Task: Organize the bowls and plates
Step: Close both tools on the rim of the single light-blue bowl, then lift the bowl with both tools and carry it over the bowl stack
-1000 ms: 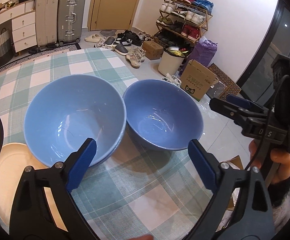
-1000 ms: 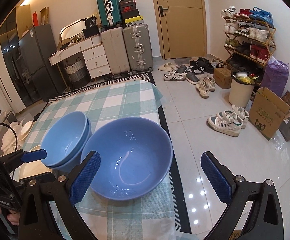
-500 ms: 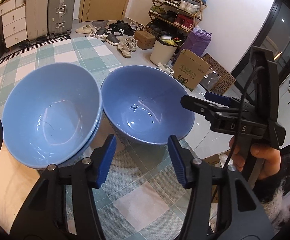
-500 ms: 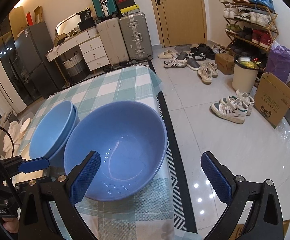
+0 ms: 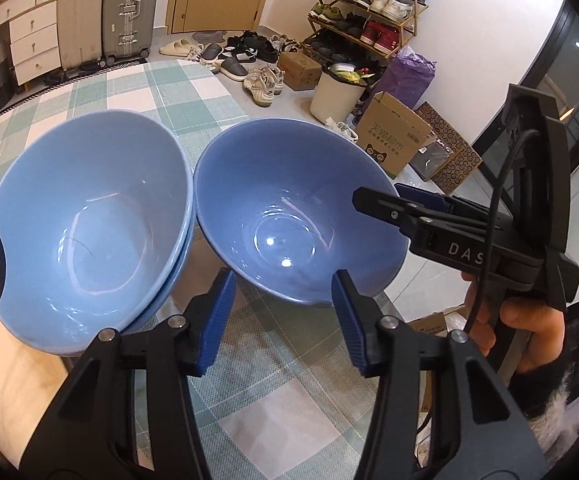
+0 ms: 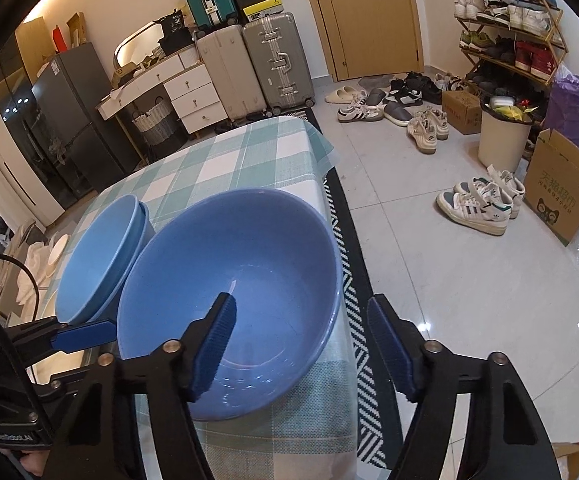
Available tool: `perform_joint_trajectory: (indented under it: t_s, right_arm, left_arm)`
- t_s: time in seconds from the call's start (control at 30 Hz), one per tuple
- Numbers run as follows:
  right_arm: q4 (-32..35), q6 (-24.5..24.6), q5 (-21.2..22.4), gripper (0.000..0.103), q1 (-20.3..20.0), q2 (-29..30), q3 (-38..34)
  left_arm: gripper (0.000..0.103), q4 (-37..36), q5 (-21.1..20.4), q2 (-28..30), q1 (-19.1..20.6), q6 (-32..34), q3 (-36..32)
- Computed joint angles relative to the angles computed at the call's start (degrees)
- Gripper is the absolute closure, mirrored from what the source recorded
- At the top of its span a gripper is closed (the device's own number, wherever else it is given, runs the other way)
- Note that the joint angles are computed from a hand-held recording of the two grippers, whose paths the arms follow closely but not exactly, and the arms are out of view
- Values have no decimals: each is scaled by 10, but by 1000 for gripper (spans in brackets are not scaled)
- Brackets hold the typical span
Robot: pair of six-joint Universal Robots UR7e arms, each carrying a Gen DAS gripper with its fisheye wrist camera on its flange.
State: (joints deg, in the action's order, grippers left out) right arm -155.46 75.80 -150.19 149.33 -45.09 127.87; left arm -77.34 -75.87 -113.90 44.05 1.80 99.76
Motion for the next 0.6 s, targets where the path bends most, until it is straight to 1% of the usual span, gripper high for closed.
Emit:
perform_joint_trajectory:
  t_s: [0.03, 0.1, 0.17, 0.2, 0.3, 0.43, 0.6]
  right_arm:
    - [1, -4, -1, 44, -1, 2, -2]
    - [4, -8, -3, 51, -2, 5, -5]
    - [40, 11, -10, 54, -1, 6, -13]
    - [61, 23, -12, 57, -1, 5, -17]
    - [90, 42, -15, 64, 0, 2, -20]
    - [114, 56, -15, 68, 3, -2, -21]
    - [146, 76, -18, 68, 9, -3, -27]
  left_arm:
    - [58, -3, 2, 1, 1, 1, 2]
    - [62, -8, 3, 4, 5, 6, 3]
    - [65, -11, 5, 5, 8, 10, 5]
    - [66, -13, 8, 5, 8, 13, 6]
    - [67, -22, 17, 1, 5, 23, 13]
    - [67, -26, 24, -4, -2, 24, 19]
    - [68, -29, 25, -7, -4, 31, 21]
